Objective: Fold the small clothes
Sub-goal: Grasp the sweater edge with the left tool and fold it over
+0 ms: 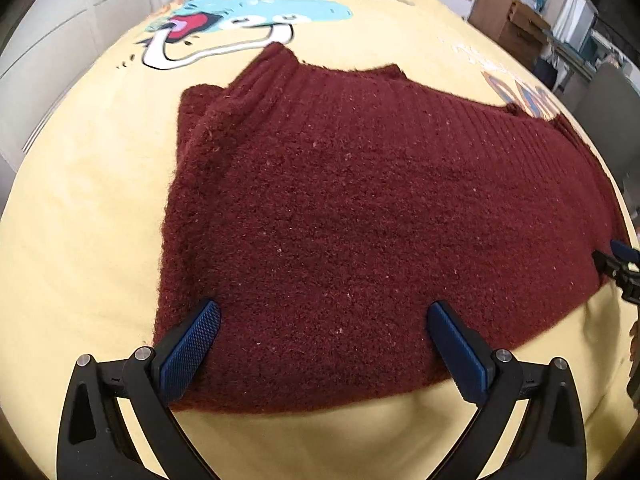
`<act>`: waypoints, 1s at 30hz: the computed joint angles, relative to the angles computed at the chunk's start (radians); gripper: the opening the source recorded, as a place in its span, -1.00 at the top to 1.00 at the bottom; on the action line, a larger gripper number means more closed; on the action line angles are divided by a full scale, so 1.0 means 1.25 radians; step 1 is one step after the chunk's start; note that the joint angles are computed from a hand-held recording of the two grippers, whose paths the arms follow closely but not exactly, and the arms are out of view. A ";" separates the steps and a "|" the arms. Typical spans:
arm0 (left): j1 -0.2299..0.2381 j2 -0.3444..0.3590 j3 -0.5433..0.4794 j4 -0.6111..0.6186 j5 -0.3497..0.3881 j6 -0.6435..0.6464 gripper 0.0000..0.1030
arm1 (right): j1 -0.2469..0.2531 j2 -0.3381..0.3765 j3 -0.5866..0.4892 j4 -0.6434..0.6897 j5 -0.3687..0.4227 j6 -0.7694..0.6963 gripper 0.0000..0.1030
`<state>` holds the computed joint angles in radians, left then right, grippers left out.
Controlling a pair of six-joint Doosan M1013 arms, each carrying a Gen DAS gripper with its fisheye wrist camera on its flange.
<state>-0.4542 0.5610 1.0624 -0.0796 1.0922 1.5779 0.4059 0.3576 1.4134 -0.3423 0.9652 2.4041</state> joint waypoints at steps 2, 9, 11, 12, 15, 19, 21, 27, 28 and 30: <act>0.004 0.013 -0.040 -0.009 0.059 0.003 -0.98 | 0.000 0.001 -0.019 0.014 0.031 -0.014 -0.99; 0.046 0.017 -0.105 -0.068 0.095 -0.015 -0.98 | 0.032 -0.012 -0.036 0.016 0.079 -0.037 -0.99; 0.064 0.034 -0.127 -0.085 0.127 -0.037 -0.98 | 0.041 -0.022 -0.026 0.025 0.073 -0.029 -0.99; 0.074 0.045 -0.139 -0.102 0.150 -0.051 -0.97 | 0.043 -0.023 -0.025 0.028 0.073 -0.025 -0.99; 0.094 0.062 -0.138 -0.171 0.169 -0.057 -0.97 | 0.053 -0.028 -0.017 0.035 0.079 -0.010 -0.99; 0.096 0.082 -0.137 -0.211 0.192 -0.049 -0.96 | 0.054 -0.036 -0.006 0.044 0.086 -0.004 -0.99; 0.095 0.081 -0.124 -0.238 0.181 -0.033 -0.96 | 0.052 -0.040 0.000 0.044 0.095 -0.004 -0.99; 0.092 0.091 -0.141 -0.310 0.217 -0.004 0.24 | 0.043 -0.053 0.019 0.039 0.105 0.015 -0.99; 0.096 0.096 -0.154 -0.342 0.235 -0.016 0.34 | 0.041 -0.057 0.022 0.037 0.103 0.021 -0.99; 0.090 0.097 -0.176 -0.314 0.249 -0.016 0.37 | 0.038 -0.063 0.027 0.034 0.101 0.028 -0.99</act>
<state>-0.3422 0.6818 0.8419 -0.4717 1.4030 1.5575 0.4530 0.2790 1.4476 -0.2993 1.0913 2.4392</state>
